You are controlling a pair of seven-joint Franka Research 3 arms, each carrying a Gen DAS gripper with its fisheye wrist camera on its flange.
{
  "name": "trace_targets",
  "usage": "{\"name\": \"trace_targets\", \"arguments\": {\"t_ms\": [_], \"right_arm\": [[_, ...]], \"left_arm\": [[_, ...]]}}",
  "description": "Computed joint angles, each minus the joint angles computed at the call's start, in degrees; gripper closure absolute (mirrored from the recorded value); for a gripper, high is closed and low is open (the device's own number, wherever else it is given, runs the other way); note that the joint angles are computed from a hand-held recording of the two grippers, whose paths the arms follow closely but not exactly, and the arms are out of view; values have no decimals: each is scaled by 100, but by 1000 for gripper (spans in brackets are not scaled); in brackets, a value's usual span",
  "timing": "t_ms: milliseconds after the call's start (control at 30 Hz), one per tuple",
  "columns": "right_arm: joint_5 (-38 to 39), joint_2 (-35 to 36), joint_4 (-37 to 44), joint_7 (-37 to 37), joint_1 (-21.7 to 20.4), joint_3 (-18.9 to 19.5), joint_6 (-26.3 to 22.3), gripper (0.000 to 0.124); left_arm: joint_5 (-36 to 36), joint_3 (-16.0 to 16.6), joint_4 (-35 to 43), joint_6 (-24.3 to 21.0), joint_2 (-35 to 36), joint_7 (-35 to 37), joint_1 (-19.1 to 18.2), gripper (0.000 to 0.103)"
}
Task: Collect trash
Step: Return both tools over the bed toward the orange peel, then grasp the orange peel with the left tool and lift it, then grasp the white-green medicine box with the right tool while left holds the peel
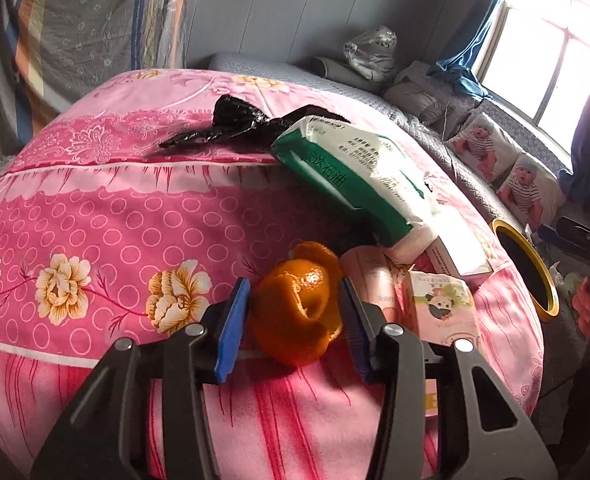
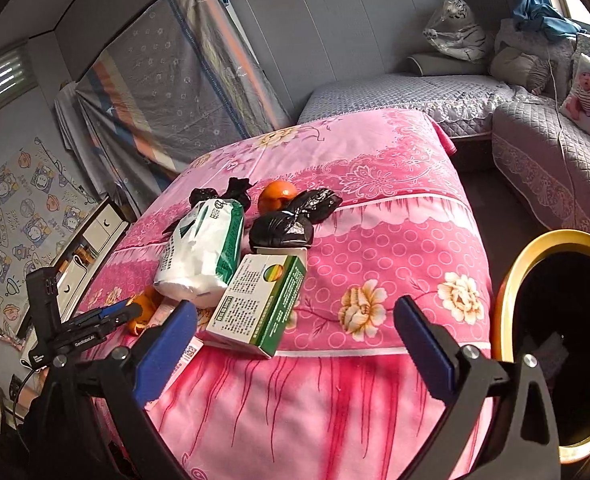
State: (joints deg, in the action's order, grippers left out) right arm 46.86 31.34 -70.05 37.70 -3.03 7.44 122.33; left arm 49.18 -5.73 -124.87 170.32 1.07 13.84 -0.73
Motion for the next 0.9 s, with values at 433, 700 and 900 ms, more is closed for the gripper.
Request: {"name": "trace_targets", "arguments": {"t_ms": [433, 700, 900], "right_arm": [[-981, -303, -459, 98, 650, -176, 101, 29], [-2104, 155, 102, 960, 1205, -335, 182, 29], [-2679, 557, 638, 1354, 1383, -379, 66, 37]], "left_arm": [[1384, -17, -245, 403, -326, -1700, 260, 75], [2764, -238, -345, 175, -748, -2930, 430, 75], [3232, -357, -371, -83, -1024, -3217, 405, 75]]}}
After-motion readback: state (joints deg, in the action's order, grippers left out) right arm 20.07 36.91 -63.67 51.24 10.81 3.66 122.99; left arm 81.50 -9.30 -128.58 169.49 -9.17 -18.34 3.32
